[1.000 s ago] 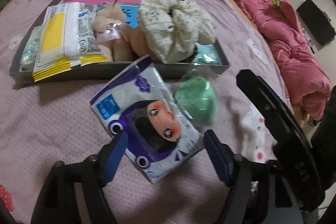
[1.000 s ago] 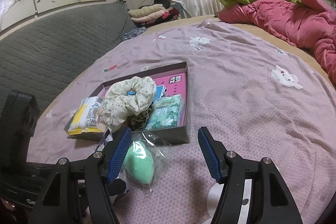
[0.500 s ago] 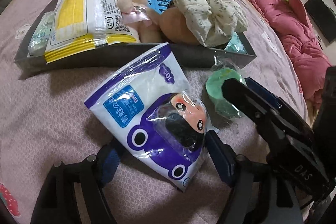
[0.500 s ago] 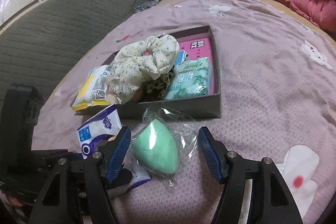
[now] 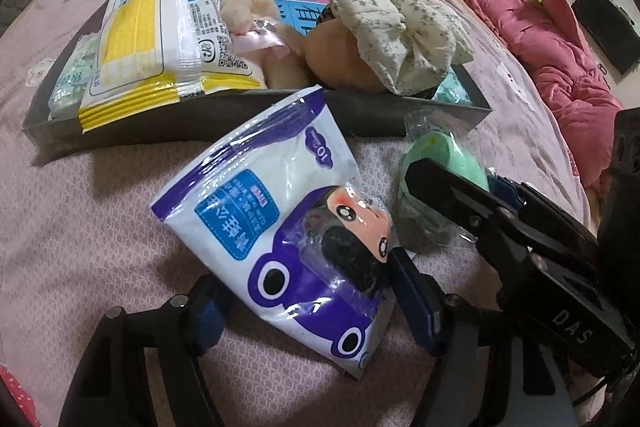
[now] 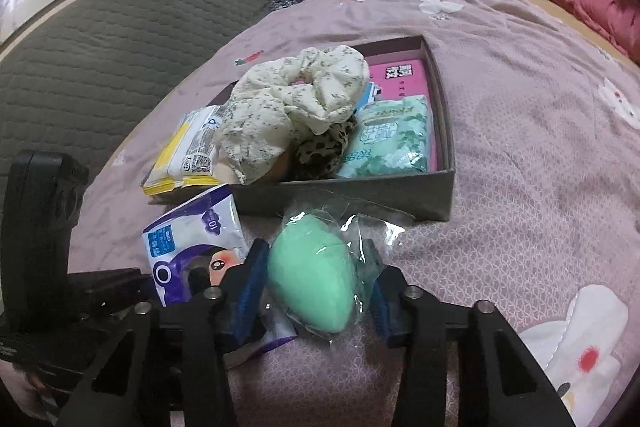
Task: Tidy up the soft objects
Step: 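Grasp the purple cartoon wipe pack with left tool while right tool grasps the mint sponge, then lift the wipe pack and mint sponge and carry both over the tray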
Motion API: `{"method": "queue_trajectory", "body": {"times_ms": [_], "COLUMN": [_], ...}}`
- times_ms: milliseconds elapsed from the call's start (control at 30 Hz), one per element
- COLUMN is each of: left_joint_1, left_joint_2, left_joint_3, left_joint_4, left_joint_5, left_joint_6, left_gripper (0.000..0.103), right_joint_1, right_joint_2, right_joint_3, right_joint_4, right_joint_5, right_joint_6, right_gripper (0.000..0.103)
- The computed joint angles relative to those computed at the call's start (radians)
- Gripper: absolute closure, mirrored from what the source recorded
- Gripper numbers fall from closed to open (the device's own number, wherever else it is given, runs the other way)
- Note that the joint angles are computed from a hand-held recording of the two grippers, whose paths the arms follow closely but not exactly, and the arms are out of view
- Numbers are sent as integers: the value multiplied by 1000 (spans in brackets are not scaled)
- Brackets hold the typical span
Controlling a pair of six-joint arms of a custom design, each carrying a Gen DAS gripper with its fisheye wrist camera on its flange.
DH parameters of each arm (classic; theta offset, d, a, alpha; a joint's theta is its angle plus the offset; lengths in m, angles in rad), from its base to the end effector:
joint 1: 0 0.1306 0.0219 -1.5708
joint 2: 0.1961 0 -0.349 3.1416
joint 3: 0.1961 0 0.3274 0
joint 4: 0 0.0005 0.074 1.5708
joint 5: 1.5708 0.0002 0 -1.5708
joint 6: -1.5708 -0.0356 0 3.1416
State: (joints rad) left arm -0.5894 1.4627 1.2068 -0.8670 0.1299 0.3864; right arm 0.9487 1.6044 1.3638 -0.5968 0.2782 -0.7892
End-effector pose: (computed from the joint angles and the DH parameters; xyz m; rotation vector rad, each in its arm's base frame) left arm 0.3434 -0.2357 0.2968 0.3216 2.7520 -0.4550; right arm 0.2948 0.3935 0.3119 -0.0631 2.4230 0.4911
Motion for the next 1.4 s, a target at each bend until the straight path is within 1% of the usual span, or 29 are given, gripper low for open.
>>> {"method": "queue_trajectory", "body": {"times_ms": [33, 67, 100, 133, 200, 333, 433, 533, 633, 700, 800, 900, 1033, 1200, 1400], "left_joint_1": [-4, -4, -2, 3, 15, 27, 30, 30, 37, 38, 42, 55, 70, 127, 190], "left_joint_2": [1, -4, -9, -12, -17, -37, -54, -65, -100, -111, -135, -161, -181, -190, -189], "left_joint_3": [4, 0, -2, -3, -8, -19, -19, -21, -38, -34, -22, -10, 8, 18, 21], "left_joint_4": [3, 10, 18, 24, 35, 48, 42, 37, 24, 20, 12, 11, 11, 14, 28], "left_joint_5": [-4, -3, 5, 22, 55, 82, 84, 93, 96, 102, 95, 89, 51, 57, 50], "left_joint_6": [5, 6, 6, 10, 16, 15, -4, -2, -9, -2, -3, 4, -7, -14, -25], "left_gripper": [42, 48, 58, 66, 73, 84, 87, 88, 88, 88, 88, 88, 88, 88, 88], "right_joint_1": [2, 5, 7, 10, 10, 9, 12, 13, 15, 14, 20, 36, 52, 57, 49], "right_joint_2": [1, 2, 2, 2, 2, -3, -3, -7, -23, -47, -84, -107, -110, -102, -75], "right_joint_3": [3, 7, 9, 11, 12, 11, 19, 19, 5, -19, -49, -61, -52, -33, -2], "right_joint_4": [-2, -4, -4, -3, -1, 7, -2, 1, 14, 49, 104, 148, 173, 178, 199], "right_joint_5": [6, 13, 19, 25, 30, 31, 37, 35, 34, 35, 70, 124, 169, 195, 196], "right_joint_6": [3, 7, 11, 13, 18, 28, 44, 53, 45, 43, 58, 93, 127, 133, 148], "right_gripper": [59, 59, 59, 59, 59, 61, 62, 62, 62, 62, 62, 62, 62, 62, 62]}}
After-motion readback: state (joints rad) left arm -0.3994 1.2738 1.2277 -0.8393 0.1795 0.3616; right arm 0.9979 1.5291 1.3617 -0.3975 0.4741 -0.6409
